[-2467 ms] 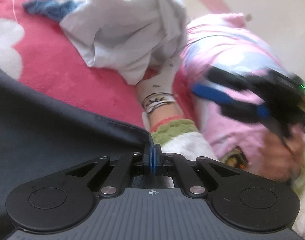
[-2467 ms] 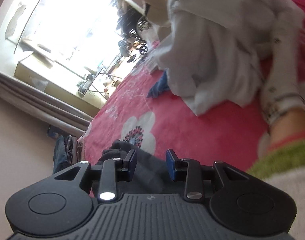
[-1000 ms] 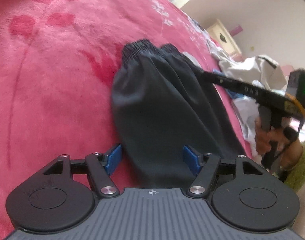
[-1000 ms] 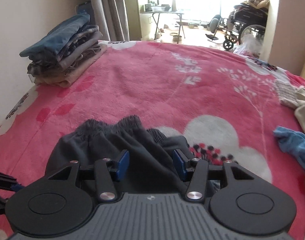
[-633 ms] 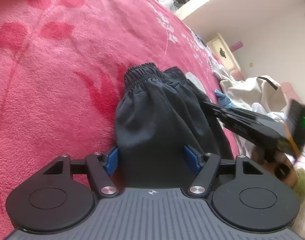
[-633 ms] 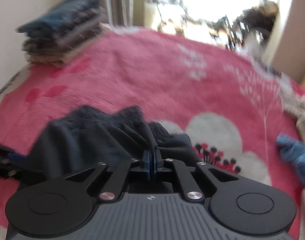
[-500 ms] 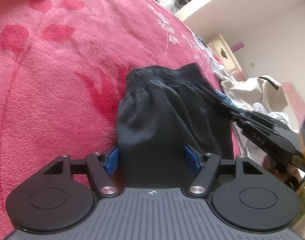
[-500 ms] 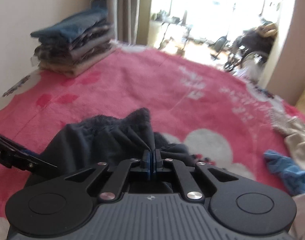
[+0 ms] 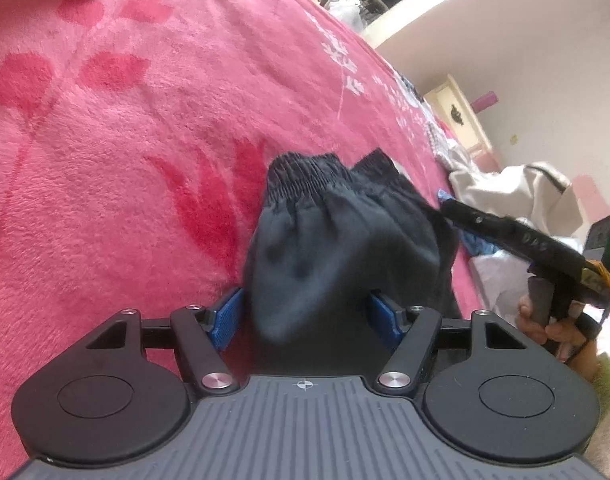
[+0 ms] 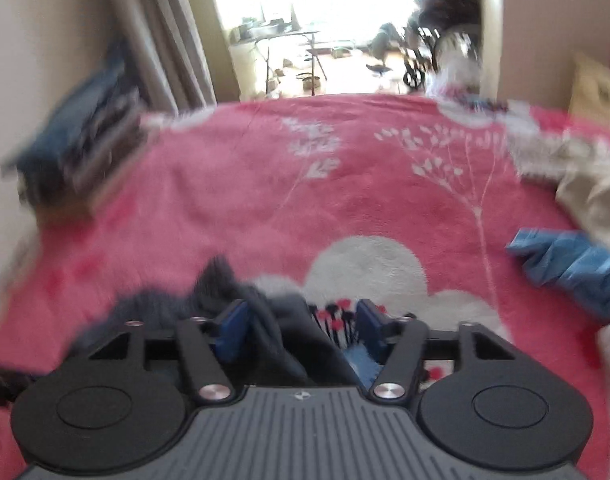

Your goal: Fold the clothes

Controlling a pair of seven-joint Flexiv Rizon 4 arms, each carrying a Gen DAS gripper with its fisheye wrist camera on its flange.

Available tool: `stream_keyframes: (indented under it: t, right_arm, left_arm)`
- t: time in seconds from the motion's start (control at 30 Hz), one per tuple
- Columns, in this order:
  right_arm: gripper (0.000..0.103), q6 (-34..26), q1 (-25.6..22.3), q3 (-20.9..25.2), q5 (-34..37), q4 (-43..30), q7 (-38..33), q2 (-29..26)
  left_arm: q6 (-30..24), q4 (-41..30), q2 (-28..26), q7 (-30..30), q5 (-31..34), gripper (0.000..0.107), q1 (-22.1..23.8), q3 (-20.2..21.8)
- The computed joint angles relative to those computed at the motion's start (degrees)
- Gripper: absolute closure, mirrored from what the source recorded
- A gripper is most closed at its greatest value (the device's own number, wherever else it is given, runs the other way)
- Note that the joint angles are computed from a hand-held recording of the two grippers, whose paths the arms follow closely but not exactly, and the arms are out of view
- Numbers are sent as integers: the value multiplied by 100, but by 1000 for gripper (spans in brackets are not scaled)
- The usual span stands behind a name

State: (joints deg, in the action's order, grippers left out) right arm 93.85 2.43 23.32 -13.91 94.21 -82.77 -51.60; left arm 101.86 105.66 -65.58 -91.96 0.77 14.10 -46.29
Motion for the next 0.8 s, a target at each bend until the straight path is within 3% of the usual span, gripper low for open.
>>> stream_keyframes:
  t: [0.1,0.17,0.27,0.33,0.43,0.5,0.6,0.8]
  right_arm:
    - [25,-1393,-696,1085,200,-947,-45,-624]
    - [25,-2461,-888,1505,345,-1587,-40,-980]
    - [25,-2930,-848,1552,588,-1845,-392,-1050]
    - [40,-3150,-845,1585,662,-1874,-667,-1012]
    - [63,-3264,-673,1369,674,-1781,-919,-839]
    - [84,-3109,-564,1207,775,-1667,-961,-713]
    - [93,-2624,-297,839,903,-1395,-940,-459]
    - [95,-2160,200,455,1182,-1367,-1132,-251]
  left_arm:
    - [-76,-113,-252,-28,-50,40,144,-227]
    - [-80,-153,-373,-38,-59,41,199,-326]
    - [-39,-199,-466,-60,-52,47,196,-370]
    - [-15,-250,-435,-89,-60,57,98,-285]
    - [9,-337,-317,-174,-128,71,-114,-85]
    - [47,-357,-157,-272,-202,90,-308,133]
    - [313,-322,-5,-459,-213,102,-516,371]
    - [990,-96,234,-1081,106,105,-417,547]
